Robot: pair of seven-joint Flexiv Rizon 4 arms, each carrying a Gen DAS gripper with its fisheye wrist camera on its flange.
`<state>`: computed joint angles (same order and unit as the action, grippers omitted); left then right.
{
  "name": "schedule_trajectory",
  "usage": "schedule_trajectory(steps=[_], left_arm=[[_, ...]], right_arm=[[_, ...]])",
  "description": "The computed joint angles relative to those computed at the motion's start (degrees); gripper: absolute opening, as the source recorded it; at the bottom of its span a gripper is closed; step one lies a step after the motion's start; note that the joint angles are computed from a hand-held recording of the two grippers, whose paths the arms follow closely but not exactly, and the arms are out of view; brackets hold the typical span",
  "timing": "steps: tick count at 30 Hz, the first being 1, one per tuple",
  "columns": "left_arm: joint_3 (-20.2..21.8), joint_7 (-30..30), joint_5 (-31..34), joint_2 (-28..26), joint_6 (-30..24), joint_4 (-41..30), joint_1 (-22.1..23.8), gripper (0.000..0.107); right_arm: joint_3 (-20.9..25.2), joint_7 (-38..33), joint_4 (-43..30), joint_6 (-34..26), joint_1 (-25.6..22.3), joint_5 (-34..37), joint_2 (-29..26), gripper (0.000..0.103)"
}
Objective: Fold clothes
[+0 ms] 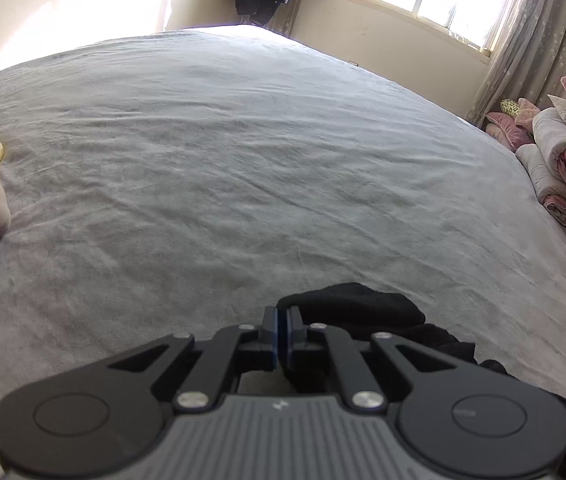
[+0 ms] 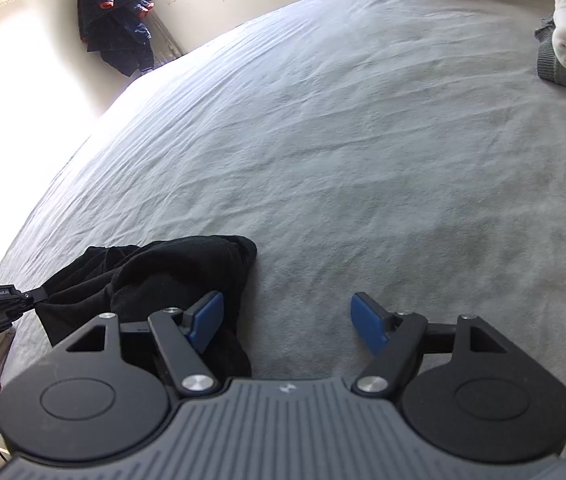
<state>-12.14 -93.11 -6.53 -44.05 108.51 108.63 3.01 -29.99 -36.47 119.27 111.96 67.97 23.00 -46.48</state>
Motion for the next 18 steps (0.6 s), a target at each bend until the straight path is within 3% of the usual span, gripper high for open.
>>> schedule_trajectory(steps=[6, 8, 10, 13, 18], left_arm=[[-2.82, 0.57, 2.66, 0.17, -0.14, 2.07, 4.58, 0.004], [-3.39, 1.03, 3.33, 0.03, -0.63, 2.46, 5.68, 0.004], [-4.21, 1.31, 3.62, -0.15, -1.37, 2.79, 6.72, 0.004], [-5.15, 1.7, 3.69, -0.52, -2.17, 3.05, 7.76, 0.004], [-3.86, 2.31, 2.92, -0.5, -2.28, 2.7, 6.23, 0.004]], right_arm=[[8.64, -6.1, -5.27, 4.0, -5.98, -5.45, -0.69, 0.075], [10.56, -9.37, -6.66, 2.91, -6.81, -6.56, -0.78, 0.075], [9.31, -10.76, -7.33, 1.47, -5.15, -8.56, -1.73, 0.075], [2.32, -14.17, -7.69, -1.09, 1.92, -5.79, -4.22, 0.076], [1.31, -13.86, -6.36, 0.7, 2.33, -3.95, -3.37, 0.076]])
